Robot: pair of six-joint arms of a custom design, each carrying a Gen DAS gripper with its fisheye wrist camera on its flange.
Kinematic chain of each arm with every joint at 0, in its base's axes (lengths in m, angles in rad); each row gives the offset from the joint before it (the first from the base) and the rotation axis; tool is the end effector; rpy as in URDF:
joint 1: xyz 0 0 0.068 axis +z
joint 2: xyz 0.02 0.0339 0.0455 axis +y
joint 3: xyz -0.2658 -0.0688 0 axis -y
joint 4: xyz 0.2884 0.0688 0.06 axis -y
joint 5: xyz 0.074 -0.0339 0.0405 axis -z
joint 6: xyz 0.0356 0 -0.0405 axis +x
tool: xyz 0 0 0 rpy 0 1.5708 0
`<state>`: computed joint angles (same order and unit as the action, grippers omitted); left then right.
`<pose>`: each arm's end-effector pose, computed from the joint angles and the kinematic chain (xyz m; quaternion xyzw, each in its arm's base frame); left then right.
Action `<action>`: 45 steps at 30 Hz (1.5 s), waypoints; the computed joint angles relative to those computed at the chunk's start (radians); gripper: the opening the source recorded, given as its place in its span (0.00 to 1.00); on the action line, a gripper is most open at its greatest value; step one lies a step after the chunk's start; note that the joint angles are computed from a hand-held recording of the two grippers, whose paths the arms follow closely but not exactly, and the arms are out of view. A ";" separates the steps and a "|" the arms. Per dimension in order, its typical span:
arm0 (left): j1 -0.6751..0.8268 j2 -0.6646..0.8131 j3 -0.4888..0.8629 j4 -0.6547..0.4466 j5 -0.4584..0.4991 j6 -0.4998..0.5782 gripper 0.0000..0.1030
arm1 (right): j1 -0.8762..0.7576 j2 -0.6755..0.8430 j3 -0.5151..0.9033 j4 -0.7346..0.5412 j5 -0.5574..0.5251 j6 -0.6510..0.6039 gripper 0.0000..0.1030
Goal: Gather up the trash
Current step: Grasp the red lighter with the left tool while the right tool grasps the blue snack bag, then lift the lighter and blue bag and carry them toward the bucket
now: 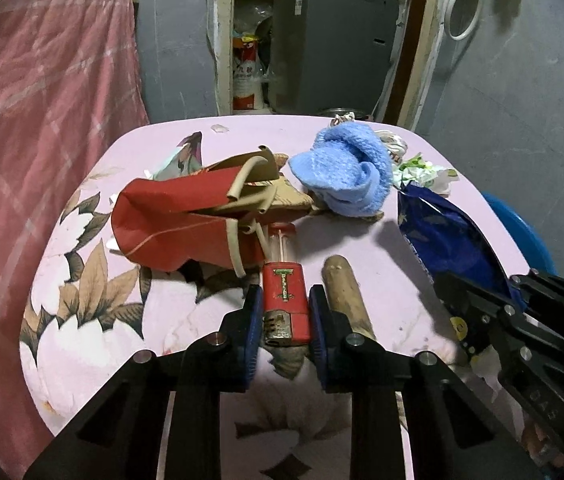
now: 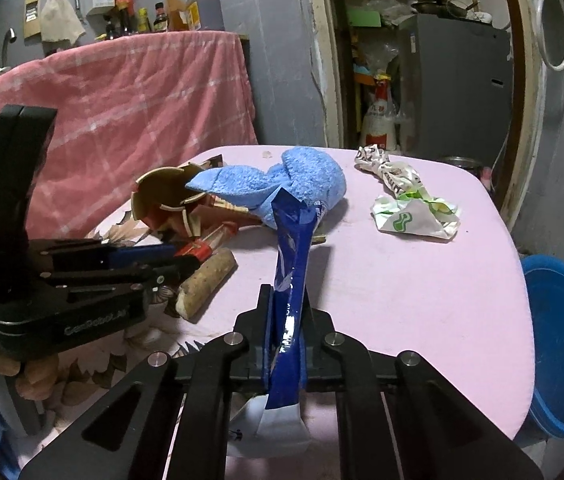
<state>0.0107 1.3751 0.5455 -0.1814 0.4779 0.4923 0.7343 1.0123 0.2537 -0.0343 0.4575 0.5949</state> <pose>0.2635 -0.0136 0.1125 0.2862 0.8912 -0.1535 0.3166 0.1620 0.1251 0.1086 0.0230 0.9050 0.0626 0.4201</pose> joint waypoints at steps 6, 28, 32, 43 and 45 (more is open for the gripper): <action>0.050 -0.118 -0.081 -0.020 0.036 0.006 0.19 | 0.016 -0.065 -0.025 -0.015 0.036 0.011 0.07; 0.067 -0.299 -0.211 -0.058 0.038 0.028 0.19 | 0.087 -0.273 -0.093 -0.100 0.148 0.042 0.07; 0.029 -0.267 -0.192 -0.045 0.004 0.021 0.19 | 0.086 -0.275 -0.095 -0.105 0.144 0.045 0.07; -0.025 -0.191 -0.143 -0.026 -0.056 0.006 0.19 | 0.088 -0.283 -0.098 -0.112 0.146 0.047 0.07; -0.003 -0.207 -0.164 -0.012 -0.031 0.001 0.18 | 0.089 -0.287 -0.098 -0.114 0.148 0.047 0.07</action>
